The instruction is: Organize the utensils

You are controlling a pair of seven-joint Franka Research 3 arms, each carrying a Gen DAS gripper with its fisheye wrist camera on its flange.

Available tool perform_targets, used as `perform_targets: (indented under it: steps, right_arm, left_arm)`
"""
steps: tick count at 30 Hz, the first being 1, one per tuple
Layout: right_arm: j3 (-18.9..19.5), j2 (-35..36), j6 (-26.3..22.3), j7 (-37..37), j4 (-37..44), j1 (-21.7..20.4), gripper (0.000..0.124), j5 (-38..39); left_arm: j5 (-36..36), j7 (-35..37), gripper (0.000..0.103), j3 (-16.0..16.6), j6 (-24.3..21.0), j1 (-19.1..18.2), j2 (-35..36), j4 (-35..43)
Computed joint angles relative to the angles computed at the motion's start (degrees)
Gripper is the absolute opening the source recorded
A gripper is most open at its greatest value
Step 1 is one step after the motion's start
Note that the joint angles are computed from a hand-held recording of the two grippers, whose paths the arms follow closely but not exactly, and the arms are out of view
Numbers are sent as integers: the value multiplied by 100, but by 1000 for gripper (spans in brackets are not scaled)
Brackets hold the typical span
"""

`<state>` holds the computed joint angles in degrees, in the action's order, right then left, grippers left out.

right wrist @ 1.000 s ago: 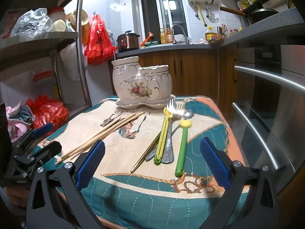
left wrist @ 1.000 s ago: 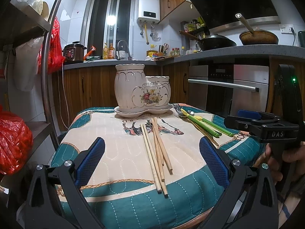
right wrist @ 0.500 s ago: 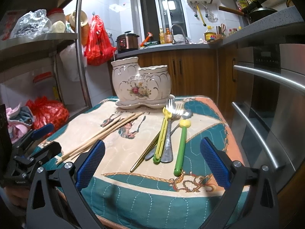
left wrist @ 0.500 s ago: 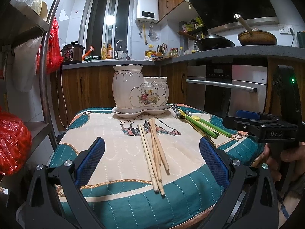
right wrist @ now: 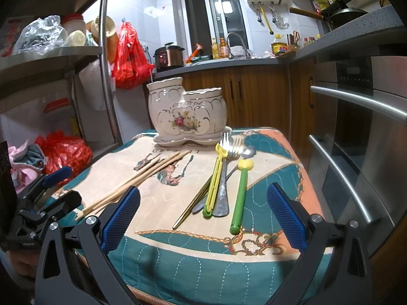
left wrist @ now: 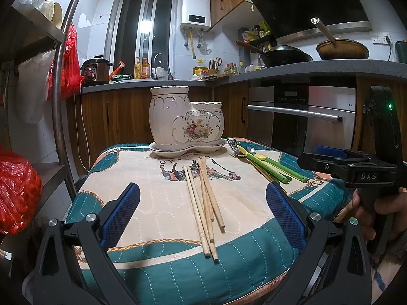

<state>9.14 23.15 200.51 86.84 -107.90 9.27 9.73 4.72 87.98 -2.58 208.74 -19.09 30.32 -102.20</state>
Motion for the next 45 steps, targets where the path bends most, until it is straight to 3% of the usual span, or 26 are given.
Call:
perform_targets:
  steps: [6,13,15,21,24,26,28,31,34,36,41,42,45]
  right_arm:
    - [75,-19,-145,59,25,-102,99,-78]
    - [-135,-99,-353,-72,68,71,99,211]
    - [-217,-120,-412,-130,89,138,99,309]
    - [-329,-146,-753,-250,231,209,98,543]
    - [-701,-144,-1006,-346,358,541,97,733]
    - [-823,-129,-1143,-375,445,638,96,802]
    - [-1102,-103,-1310,-363,555,866,95,848]
    - [-1629,-24,-1693,-189,787,1270,89,767]
    - [-1927,86,-2114,104,1040,1428,75,514]
    - [-1838,154,-2422,201,1220,1281,69,389]
    - [-1610,457,-3432,429,1913,878,56,43]
    - [-1515,514,-3579,429,2030,777,55,4]
    - [-1284,744,-4243,326,2538,551,52,-117]
  left_arm:
    - [-2,41,98,7,-137,-24,-74,22]
    - [-377,249,98,390,-696,-432,-188,181]
    - [-561,367,98,643,-798,-681,-183,227]
    - [-562,281,98,803,-1092,-804,-179,351]
    - [-495,187,98,916,-1261,-881,-157,450]
    - [-495,126,98,1160,-1454,-1074,-119,566]
    - [-340,-20,98,1123,-1671,-1012,-92,694]
    - [-83,-213,97,819,-2064,-695,-33,946]
    - [137,-248,92,147,-2549,-89,77,1285]
    - [205,-207,88,-298,-2920,292,191,1543]
    - [127,165,61,-1421,-4128,1131,617,2383]
    - [62,309,60,-1584,-4380,1223,724,2583]
    - [-39,595,55,-1680,-4948,1207,925,3041]
